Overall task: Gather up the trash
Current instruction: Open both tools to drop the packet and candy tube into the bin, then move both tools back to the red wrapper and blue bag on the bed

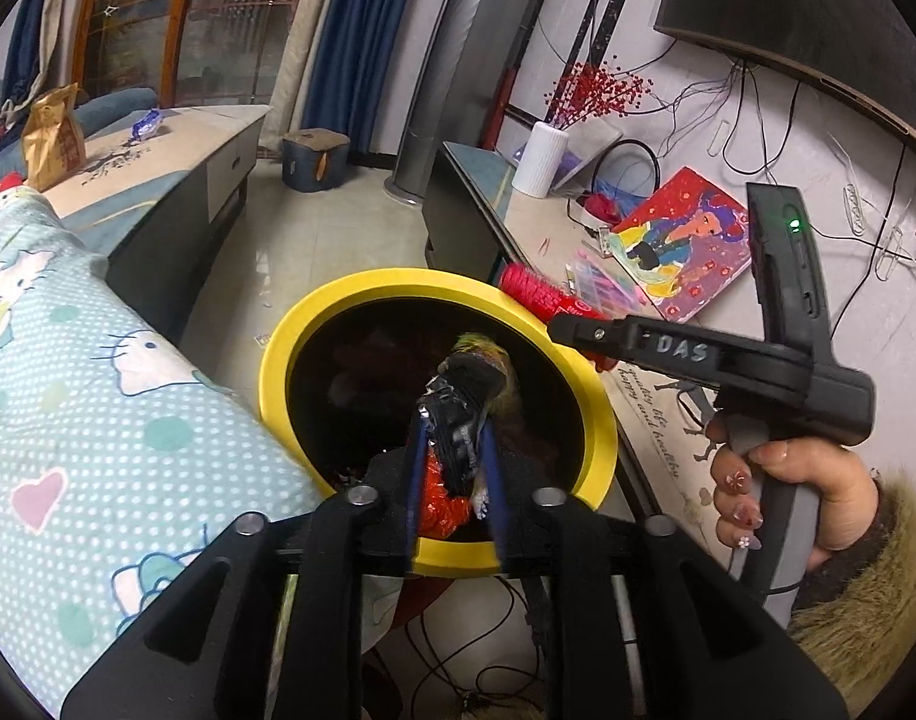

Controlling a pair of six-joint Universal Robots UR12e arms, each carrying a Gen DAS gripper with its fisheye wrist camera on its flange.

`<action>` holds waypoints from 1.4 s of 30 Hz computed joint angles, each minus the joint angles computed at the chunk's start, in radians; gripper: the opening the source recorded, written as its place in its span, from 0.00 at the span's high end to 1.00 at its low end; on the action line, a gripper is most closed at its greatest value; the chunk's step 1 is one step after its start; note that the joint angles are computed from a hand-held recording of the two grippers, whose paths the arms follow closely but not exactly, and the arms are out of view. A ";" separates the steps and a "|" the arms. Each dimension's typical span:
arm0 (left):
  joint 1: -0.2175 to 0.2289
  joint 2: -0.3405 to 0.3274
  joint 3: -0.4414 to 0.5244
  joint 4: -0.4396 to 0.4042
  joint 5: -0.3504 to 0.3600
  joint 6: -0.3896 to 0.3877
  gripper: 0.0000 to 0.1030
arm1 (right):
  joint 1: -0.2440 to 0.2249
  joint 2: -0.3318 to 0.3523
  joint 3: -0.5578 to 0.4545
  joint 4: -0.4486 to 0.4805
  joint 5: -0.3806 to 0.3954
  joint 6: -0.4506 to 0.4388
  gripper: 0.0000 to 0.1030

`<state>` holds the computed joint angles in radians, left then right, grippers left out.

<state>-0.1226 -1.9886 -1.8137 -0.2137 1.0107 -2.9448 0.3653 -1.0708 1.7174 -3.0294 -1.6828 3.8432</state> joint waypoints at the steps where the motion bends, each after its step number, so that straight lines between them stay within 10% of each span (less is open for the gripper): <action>1: -0.001 -0.004 0.003 0.004 0.004 -0.005 0.57 | -0.004 -0.001 0.008 -0.016 0.007 0.027 0.43; 2: 0.000 -0.007 0.003 0.013 0.002 -0.018 0.31 | -0.006 -0.002 0.014 -0.030 0.005 0.050 0.43; 6: 0.013 -0.008 -0.014 0.087 -0.023 -0.064 0.06 | -0.007 -0.008 0.019 -0.024 -0.014 0.070 0.39; 42: 0.151 0.108 -0.142 0.370 0.282 -0.299 0.06 | 0.138 0.072 -0.180 -0.014 -0.010 -0.341 0.30</action>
<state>0.0287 -1.8807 -1.9552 0.1567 1.2926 -3.2436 0.5036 -0.9990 1.5374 -3.0437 -1.6929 3.5025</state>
